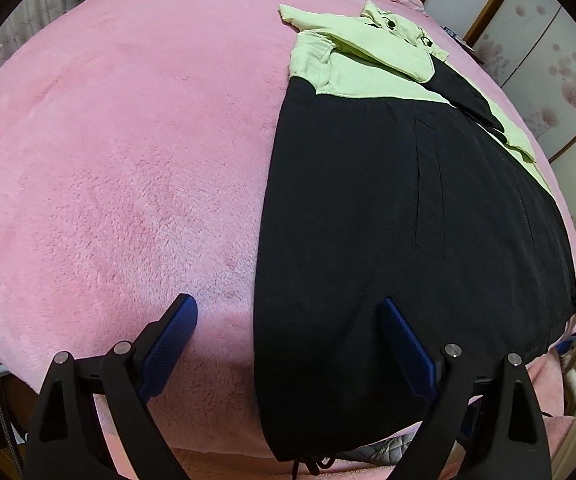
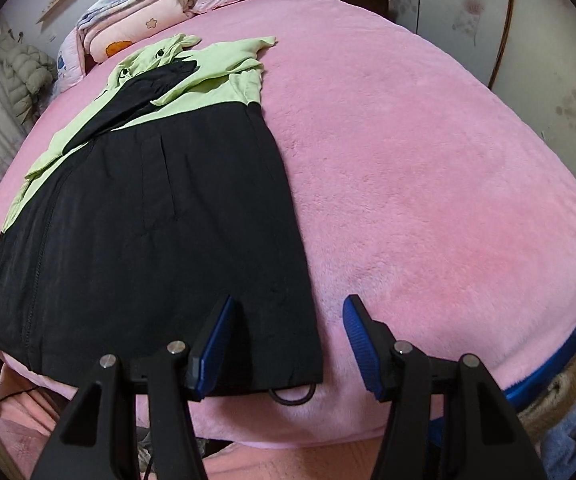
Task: Fold large clothes
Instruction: 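Grasp the black jacket hem with both grippers, then lift the hem with both grippers and fold it toward the green hood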
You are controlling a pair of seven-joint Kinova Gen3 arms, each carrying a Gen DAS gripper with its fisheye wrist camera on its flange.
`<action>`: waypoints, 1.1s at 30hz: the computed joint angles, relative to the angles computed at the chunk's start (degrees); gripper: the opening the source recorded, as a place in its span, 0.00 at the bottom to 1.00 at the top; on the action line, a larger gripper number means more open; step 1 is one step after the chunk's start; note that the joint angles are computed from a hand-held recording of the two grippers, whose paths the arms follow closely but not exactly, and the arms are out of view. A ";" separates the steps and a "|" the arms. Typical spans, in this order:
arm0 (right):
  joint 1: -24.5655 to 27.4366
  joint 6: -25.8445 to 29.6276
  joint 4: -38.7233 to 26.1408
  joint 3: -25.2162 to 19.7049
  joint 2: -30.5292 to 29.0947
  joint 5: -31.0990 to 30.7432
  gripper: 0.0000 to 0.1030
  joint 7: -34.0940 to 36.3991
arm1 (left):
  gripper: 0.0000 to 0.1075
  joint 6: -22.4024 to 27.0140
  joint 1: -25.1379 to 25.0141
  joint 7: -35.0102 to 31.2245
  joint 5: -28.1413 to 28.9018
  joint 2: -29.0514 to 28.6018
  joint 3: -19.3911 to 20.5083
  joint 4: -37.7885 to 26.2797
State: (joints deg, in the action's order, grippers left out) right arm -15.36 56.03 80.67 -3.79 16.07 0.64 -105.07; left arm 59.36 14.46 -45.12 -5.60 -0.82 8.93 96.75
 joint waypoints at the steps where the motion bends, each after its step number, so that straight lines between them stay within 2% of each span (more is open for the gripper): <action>1: 0.28 -0.62 0.42 -0.17 -0.04 -0.40 0.55 0.57 | 0.85 -0.53 0.02 -0.20 0.24 -0.40 -0.01 0.54; 5: 1.59 -1.25 0.50 -0.65 0.46 -2.78 0.54 2.99 | 0.85 -2.09 -0.50 -3.04 2.78 -0.98 -0.31 1.29; 8: 3.61 -0.75 0.16 -1.60 0.89 -6.55 0.43 6.35 | 0.85 -2.91 -0.43 -4.36 4.25 -1.11 -0.06 1.76; 10: 3.43 -0.31 -0.04 -1.33 1.02 -7.09 0.40 7.01 | 0.83 -3.19 -0.26 -4.61 4.87 -0.88 0.15 1.91; 13: 2.82 0.19 -0.33 -1.05 1.06 -6.66 0.26 7.26 | 0.73 -2.20 0.41 -3.37 3.89 0.24 0.75 0.83; 14: 2.69 0.22 -0.42 -0.98 1.04 -6.58 0.24 7.22 | 0.64 -2.11 0.47 -3.33 4.26 0.55 0.63 0.50; 15: 2.68 0.21 -0.41 -0.98 0.95 -6.61 0.21 7.41 | 0.50 -2.02 0.58 -2.95 4.29 0.73 0.57 0.31; 16: 2.45 0.14 -0.35 -0.93 0.82 -6.31 0.20 7.43 | 0.42 -1.31 0.81 -1.74 3.82 1.05 0.67 -0.27; 17: 2.08 0.10 -0.30 -0.88 0.68 -5.74 0.19 7.42 | 0.22 -1.12 0.87 -1.45 4.09 1.12 0.55 -0.44; 18: 1.59 0.04 -0.26 -0.81 0.54 -5.03 0.18 7.23 | 0.12 -0.31 0.73 -1.22 4.80 1.42 0.26 -1.06; 20: 0.99 0.03 -0.44 -0.72 0.46 -4.12 0.17 6.95 | 0.06 0.09 0.15 -2.32 7.08 1.41 -0.40 -1.62; 24: 0.99 0.00 -0.88 -0.92 -0.26 -4.33 0.16 7.14 | 0.03 5.07 1.53 -0.71 4.91 3.59 0.46 -7.34; 29: 2.88 -1.44 -2.56 -1.84 -2.28 -8.97 0.15 10.23 | 0.03 2.05 0.85 0.58 7.45 1.63 -0.52 -10.29; 33: 2.97 -1.50 -7.24 -1.95 -2.17 -10.52 0.15 11.44 | 0.03 -0.87 -0.37 2.02 7.23 0.91 -0.87 -15.06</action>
